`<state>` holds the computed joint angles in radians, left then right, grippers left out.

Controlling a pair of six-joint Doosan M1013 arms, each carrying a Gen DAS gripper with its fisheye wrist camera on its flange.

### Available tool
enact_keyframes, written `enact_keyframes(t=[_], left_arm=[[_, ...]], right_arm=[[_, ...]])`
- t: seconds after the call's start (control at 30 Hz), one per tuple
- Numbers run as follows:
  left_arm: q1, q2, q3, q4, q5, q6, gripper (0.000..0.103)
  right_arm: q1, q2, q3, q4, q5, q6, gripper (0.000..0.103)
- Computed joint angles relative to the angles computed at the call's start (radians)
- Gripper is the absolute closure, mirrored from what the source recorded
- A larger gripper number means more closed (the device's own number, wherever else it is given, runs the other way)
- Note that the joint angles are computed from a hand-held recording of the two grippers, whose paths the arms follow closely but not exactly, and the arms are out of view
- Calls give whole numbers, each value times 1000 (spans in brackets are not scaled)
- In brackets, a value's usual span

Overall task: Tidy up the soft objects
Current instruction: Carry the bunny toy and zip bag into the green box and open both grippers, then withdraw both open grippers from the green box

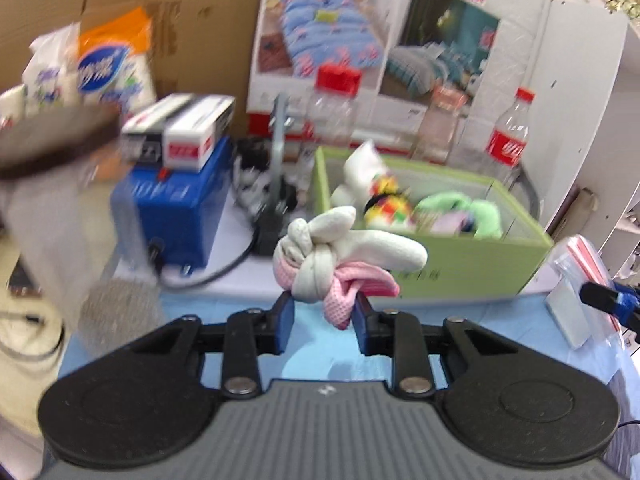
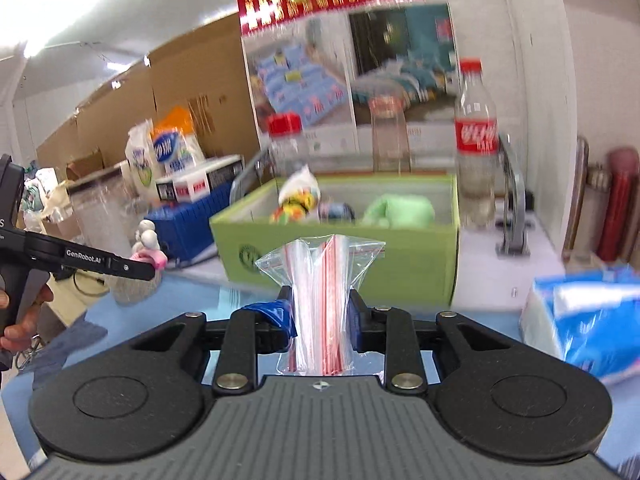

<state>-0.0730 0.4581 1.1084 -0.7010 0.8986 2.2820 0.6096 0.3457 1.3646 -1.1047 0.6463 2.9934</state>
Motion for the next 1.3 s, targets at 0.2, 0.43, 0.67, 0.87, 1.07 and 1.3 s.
enact_keyframes(t=[0.2, 0.43, 0.67, 0.87, 1.07, 1.3], left_arm=[[-58, 85, -183, 2, 31, -48, 75], [-128, 208, -375, 112, 97, -141, 62], [-137, 233, -383, 139, 83, -180, 21], [-113, 174, -293, 108, 20, -158, 16], [-70, 43, -82, 45, -111, -73, 6], [-8, -93, 142, -22, -174, -77, 6]], right_arm=[[-67, 57, -132, 27, 24, -121, 94], [-136, 160, -275, 218, 49, -292, 86], [-147, 190, -295, 224, 72, -196, 69], [-119, 176, -274, 62, 119, -93, 55], [-58, 111, -184, 48, 133, -62, 51], [65, 34, -43, -82, 239, 182, 49]])
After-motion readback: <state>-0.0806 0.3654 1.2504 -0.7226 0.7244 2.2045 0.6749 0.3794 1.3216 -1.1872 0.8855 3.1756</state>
